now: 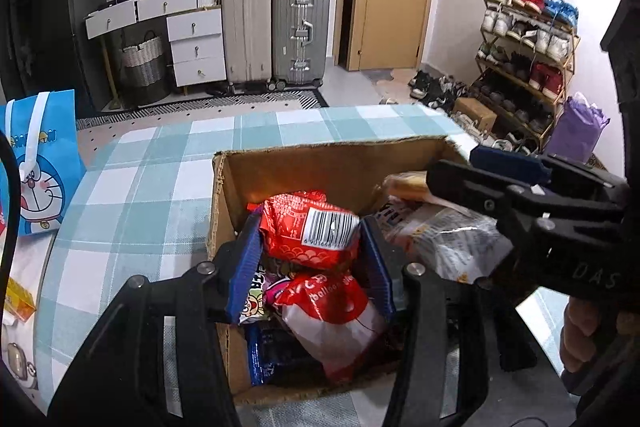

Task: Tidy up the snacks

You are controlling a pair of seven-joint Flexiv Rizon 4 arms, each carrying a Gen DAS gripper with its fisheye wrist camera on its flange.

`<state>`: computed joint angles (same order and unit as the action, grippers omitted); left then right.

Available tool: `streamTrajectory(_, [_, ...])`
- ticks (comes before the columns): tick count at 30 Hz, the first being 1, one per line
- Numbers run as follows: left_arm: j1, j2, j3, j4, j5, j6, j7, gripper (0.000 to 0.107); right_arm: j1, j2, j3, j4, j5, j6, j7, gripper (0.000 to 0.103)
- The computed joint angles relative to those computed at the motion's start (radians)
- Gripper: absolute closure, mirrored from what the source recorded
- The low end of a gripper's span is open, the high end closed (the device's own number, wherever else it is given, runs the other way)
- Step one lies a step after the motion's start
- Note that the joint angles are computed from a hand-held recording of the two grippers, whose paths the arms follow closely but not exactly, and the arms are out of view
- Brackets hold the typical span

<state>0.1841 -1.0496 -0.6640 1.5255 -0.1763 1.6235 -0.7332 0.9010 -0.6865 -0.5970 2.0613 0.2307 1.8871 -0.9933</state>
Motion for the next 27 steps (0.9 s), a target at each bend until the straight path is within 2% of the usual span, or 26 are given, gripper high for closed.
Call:
streamTrajectory(2, [0.029,-0.003,-0.034,0.019,0.014,0.013,0.013,0.054,-0.014,0.010,0.021,0.009,0.000,0.025,-0.007,0.045])
streamTrajectory(6, [0.113,-0.011,-0.120,0.085,0.063,0.067,0.018,0.024,0.039,0.007,-0.016,0.040,0.055,0.075,-0.042,0.028])
streamTrajectory(9, [0.177,-0.014,-0.173,0.136,0.112,0.093,0.001,0.022,0.079,0.018,-0.037,0.070,0.100,0.104,-0.091,0.020])
streamTrajectory(11, [0.206,-0.013,-0.189,0.162,0.142,0.118,-0.018,0.014,0.093,0.028,-0.033,0.088,0.132,0.137,-0.123,0.009])
streamTrajectory(12, [0.224,-0.015,-0.200,0.178,0.160,0.133,-0.029,0.004,0.094,0.035,-0.026,0.093,0.146,0.149,-0.137,0.003])
streamTrajectory(18, [0.333,-0.040,-0.270,0.257,0.282,0.184,-0.080,0.005,0.102,0.067,0.031,0.136,0.238,0.249,-0.224,0.001])
streamTrajectory(27, [0.392,-0.056,-0.260,0.332,0.423,0.276,-0.147,0.005,0.095,0.041,0.147,0.153,0.369,0.398,-0.329,0.001])
